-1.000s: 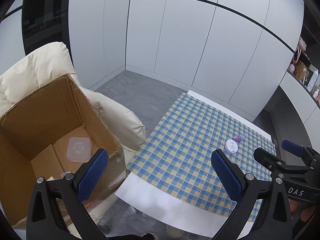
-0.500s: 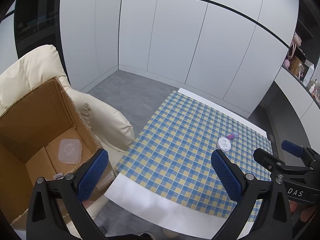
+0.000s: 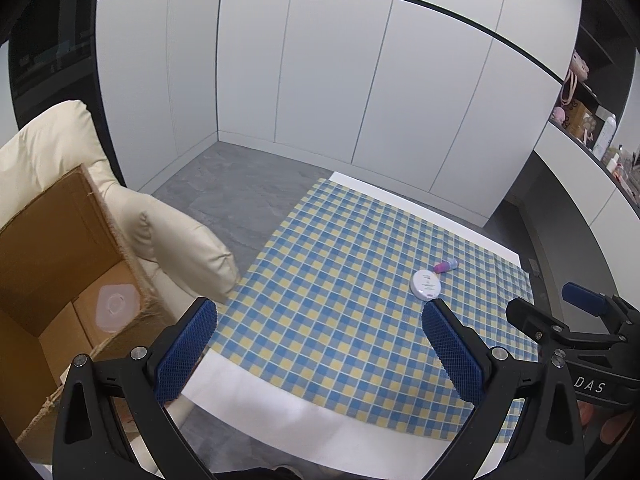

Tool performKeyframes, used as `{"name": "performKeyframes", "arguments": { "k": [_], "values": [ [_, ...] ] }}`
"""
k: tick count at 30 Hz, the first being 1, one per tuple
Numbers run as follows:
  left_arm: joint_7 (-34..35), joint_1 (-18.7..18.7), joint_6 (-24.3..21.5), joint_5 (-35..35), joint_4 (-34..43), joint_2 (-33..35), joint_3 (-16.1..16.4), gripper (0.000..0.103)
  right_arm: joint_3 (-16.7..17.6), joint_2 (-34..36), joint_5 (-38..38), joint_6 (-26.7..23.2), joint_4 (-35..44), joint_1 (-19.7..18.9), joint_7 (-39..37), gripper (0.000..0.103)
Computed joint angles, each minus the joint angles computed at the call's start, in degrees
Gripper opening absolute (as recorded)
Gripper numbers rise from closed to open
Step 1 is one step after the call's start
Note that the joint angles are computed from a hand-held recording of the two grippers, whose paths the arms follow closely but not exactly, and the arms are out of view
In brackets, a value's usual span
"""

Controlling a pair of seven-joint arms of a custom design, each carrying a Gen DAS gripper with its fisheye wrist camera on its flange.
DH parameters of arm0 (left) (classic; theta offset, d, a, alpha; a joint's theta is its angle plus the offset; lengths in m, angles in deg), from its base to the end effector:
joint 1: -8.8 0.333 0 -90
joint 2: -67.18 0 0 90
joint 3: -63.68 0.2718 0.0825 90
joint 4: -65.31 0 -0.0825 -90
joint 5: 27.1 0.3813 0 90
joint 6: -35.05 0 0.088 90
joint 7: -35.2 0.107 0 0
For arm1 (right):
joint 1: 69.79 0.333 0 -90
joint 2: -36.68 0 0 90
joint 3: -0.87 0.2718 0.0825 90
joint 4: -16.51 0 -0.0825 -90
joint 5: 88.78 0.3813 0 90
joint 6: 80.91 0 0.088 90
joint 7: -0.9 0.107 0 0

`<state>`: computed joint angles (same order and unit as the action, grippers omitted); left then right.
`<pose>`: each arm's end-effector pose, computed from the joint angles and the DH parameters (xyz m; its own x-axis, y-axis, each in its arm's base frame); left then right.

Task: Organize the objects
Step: 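Withdraw both open tools from the box back over the checkered cloth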

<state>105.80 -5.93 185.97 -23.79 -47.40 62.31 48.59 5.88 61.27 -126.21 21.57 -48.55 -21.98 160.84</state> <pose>0.5050 -0.2961 0.5527 -0.2812 -0.9474 0.1527 -0.7382 0.1119 -0.6653 0.4618 0.5001 0.5624 -0.2458 -0.9690 0.0259 -0.7745 0.1802 -0.6064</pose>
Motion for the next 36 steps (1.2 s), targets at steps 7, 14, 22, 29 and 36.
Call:
{"name": "performKeyframes", "arguments": {
  "k": [7, 14, 22, 29, 36],
  "values": [
    [0.4, -1.1, -0.3, 0.1, 2.0, 1.8, -0.5, 0.102, 1.0, -4.9, -0.4, 0.7, -6.8, -1.3, 2.4, 0.103],
    [1.2, -2.4, -1.1, 0.1, 3.9, 3.4, -0.7, 0.102, 2.7, -9.0, -0.8, 0.8, -12.2, -3.3, 4.9, 0.103],
    [1.6, -4.2, -1.8, 0.3, 6.3, 5.4, -1.0, 0.102, 4.5, -14.0, -0.5, 1.1, -18.7, -5.8, 7.2, 0.103],
    [1.2, -6.6, -3.7, 4.0, 9.9, 9.1, -1.5, 0.102, 5.9, -18.7, 0.0, 1.6, -25.1, -8.5, 6.8, 0.103],
    [-0.3, -9.8, -6.1, 6.2, 17.0, 16.4, -0.4, 0.102, 6.1, -22.0, 2.2, 3.9, -31.3, -12.4, 4.6, 0.103]
  ]
}}
